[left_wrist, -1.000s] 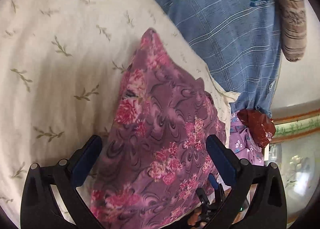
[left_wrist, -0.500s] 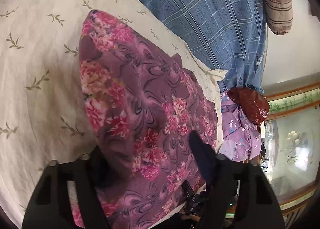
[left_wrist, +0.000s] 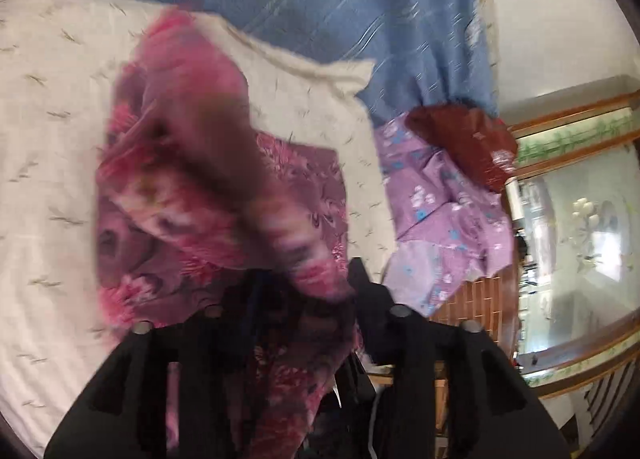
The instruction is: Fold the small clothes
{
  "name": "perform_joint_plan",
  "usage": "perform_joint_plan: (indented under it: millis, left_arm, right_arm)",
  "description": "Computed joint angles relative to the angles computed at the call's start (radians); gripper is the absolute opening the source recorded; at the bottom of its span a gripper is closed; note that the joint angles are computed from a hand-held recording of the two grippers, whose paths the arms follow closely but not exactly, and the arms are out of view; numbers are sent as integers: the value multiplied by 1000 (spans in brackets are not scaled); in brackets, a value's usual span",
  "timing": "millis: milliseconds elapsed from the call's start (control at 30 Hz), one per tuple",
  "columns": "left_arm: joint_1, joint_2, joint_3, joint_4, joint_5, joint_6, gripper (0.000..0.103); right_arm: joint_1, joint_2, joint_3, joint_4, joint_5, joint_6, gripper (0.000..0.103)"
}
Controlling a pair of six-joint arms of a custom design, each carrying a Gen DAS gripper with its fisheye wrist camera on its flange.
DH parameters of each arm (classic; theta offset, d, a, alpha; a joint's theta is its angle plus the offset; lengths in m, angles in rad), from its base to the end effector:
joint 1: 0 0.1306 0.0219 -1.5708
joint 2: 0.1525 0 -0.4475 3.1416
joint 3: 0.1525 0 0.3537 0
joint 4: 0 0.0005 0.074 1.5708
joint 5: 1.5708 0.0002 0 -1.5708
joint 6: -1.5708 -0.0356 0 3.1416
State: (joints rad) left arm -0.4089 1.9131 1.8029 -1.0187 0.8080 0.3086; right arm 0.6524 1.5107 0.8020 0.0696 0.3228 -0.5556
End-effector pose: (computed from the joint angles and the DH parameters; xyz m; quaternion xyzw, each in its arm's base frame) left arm 0.5657 -0.2737 0.3963 0.1310 0.8917 -0.4299 0.0540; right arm 0.3394 0.2445 0.2815 0.0294 0.8843 0.1336 0.4464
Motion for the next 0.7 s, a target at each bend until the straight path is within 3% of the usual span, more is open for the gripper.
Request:
perform_joint_plan:
  millis: [33, 67, 167, 267, 300, 400, 467, 533, 600, 700]
  left_arm:
    - [-29, 32, 35, -43, -38, 11, 65]
    - [-54, 64, 74, -100, -68, 16, 71]
    - [-93, 88, 130, -164, -126, 32, 75]
    - [-82, 61, 146, -172, 22, 39, 75]
    - [-81, 43, 145, -163, 21, 35, 77]
    - [-66, -23, 162, -148, -52, -31, 79]
    - [-45, -49, 170, -157, -108, -77, 85]
    - [-35, -35, 204, -208, -203, -126, 85]
    - [-28, 0, 240, -283, -273, -169, 85]
    - [-24, 54, 255, -352, -284, -146, 85]
  right_arm:
    - [0, -9, -20, 24, -11, 3, 103]
    - [3, -16, -38, 43, -22, 5, 103]
    - [1, -33, -58, 62, -46, -7, 103]
    - [-12, -55, -88, 95, -92, -35, 103]
    - [-12, -64, -96, 98, -100, -42, 103]
    - [-10, -104, -125, 95, -112, -75, 103]
    - [-3, -137, -139, 69, -78, -113, 103]
    - [-8, -175, -160, 53, -57, -159, 103]
    - [-16, -220, -195, 89, -42, -212, 102]
    - [-46, -270, -222, 147, -57, -248, 103]
